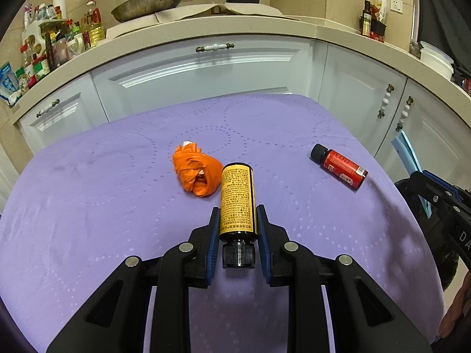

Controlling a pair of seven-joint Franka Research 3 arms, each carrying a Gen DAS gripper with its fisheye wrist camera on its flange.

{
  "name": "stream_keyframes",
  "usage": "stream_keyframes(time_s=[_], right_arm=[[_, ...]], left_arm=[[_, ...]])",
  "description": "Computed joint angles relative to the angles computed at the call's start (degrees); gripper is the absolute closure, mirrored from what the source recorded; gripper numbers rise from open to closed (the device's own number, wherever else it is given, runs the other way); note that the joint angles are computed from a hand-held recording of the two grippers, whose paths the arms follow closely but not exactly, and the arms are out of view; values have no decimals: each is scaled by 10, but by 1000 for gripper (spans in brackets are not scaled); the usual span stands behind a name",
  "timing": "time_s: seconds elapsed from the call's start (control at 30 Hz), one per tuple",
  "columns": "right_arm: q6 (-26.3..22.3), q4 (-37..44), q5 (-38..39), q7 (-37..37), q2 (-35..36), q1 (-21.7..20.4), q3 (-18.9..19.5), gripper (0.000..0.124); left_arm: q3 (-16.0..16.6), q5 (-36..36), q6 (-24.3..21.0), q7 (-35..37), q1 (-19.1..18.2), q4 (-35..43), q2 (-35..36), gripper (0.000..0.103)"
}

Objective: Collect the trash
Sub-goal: 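Carry the yellow bottle and blue tube over the bin and open both tools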

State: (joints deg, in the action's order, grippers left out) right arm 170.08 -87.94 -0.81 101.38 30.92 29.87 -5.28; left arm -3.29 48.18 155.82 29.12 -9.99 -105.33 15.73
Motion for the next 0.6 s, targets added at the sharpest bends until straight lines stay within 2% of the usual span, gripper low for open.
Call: stream_keyframes(time_s=[0.33, 0.6], right_arm=[[30, -104, -45, 72, -65, 38, -63, 106], [51, -189, -148, 193, -122, 87, -152, 106]], left_arm=[[-8, 34, 3, -23, -8, -28, -27, 78], [-24, 47, 16, -19, -23, -28, -29, 78]])
